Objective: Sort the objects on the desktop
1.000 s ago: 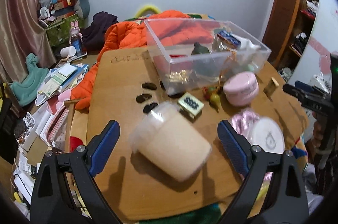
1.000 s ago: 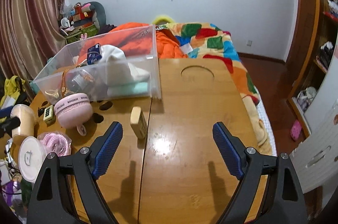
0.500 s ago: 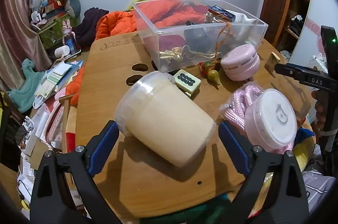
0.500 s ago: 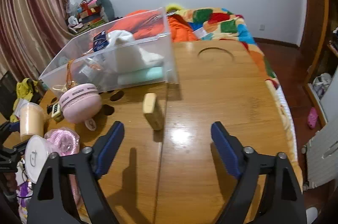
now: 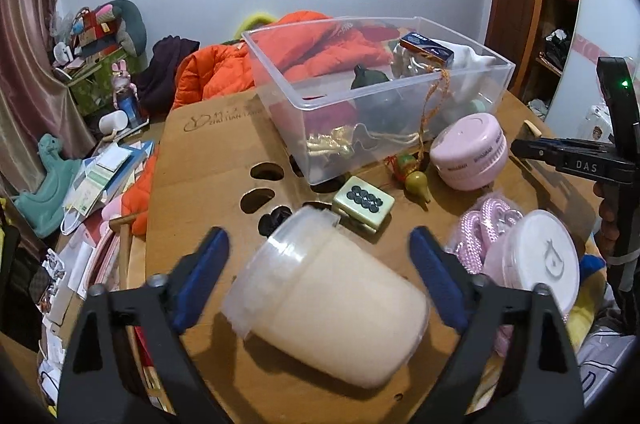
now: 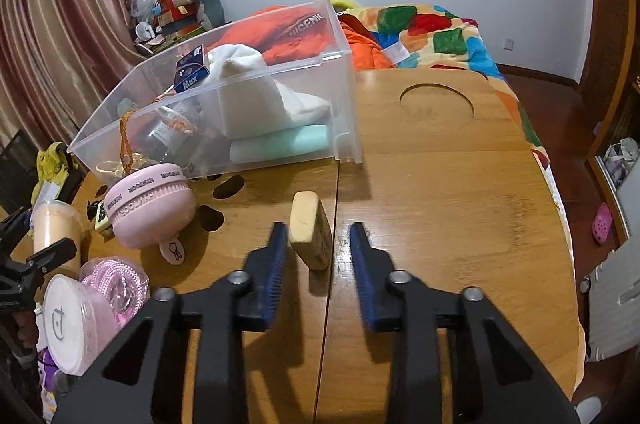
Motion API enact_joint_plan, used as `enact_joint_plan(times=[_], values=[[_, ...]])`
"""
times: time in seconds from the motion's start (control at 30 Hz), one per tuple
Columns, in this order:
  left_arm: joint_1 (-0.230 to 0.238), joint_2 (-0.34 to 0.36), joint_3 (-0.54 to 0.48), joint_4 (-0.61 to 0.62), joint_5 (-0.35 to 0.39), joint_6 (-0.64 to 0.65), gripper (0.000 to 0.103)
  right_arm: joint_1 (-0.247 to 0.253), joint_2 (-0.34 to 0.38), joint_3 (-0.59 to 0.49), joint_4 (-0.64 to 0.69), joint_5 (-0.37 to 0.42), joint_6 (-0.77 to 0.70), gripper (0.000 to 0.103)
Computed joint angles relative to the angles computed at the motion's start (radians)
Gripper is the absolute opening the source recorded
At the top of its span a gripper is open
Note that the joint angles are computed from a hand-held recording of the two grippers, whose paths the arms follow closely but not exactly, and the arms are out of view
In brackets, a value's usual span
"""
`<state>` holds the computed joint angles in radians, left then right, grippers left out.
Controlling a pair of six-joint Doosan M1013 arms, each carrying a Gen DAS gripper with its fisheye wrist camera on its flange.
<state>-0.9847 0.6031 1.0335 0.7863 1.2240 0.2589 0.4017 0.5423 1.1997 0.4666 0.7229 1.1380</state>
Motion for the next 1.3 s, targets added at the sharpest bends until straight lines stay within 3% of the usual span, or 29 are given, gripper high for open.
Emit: enact_joint_plan(times=[0.23,0.4,0.53,0.77,1.07,1.17,1.23,1.3], values=[[-0.011,-0.010,0.020,0.013,-0.028,0.019,0.081,-0.001,0.003,-0.002,0.017,0.002,-0.017,0.020],[-0.019,-0.005,0.014,0.006,-0.024,0.059,0.091,0.001,0.007,-0.005,0.013,0.010,-0.007,0.020],[-0.026,0.007,0.001,0.023,0.012,0.066,0.090,0.002,0.002,0.001,0.020,0.005,-0.015,0.016],[-0.033,0.031,-0.023,0.090,0.097,-0.049,0.086,-0.005,0.002,-0.002,0.053,0.013,-0.028,0.010],[-0.023,0.016,-0.009,0.121,0.087,-0.188,0.083,-0.011,-0.016,0.013,0.121,0.002,-0.089,0.010],[-0.024,0.017,-0.016,0.139,0.086,-0.195,0.076,-0.008,-0.022,0.017,0.135,0.004,-0.111,0.010],[-0.025,0.023,-0.030,0.154,0.101,-0.179,0.043,-0.006,-0.024,0.019,0.145,0.006,-0.128,0.010],[-0.016,0.008,-0.017,0.132,0.066,-0.182,0.039,-0.004,-0.024,0.018,0.155,0.009,-0.139,0.010]])
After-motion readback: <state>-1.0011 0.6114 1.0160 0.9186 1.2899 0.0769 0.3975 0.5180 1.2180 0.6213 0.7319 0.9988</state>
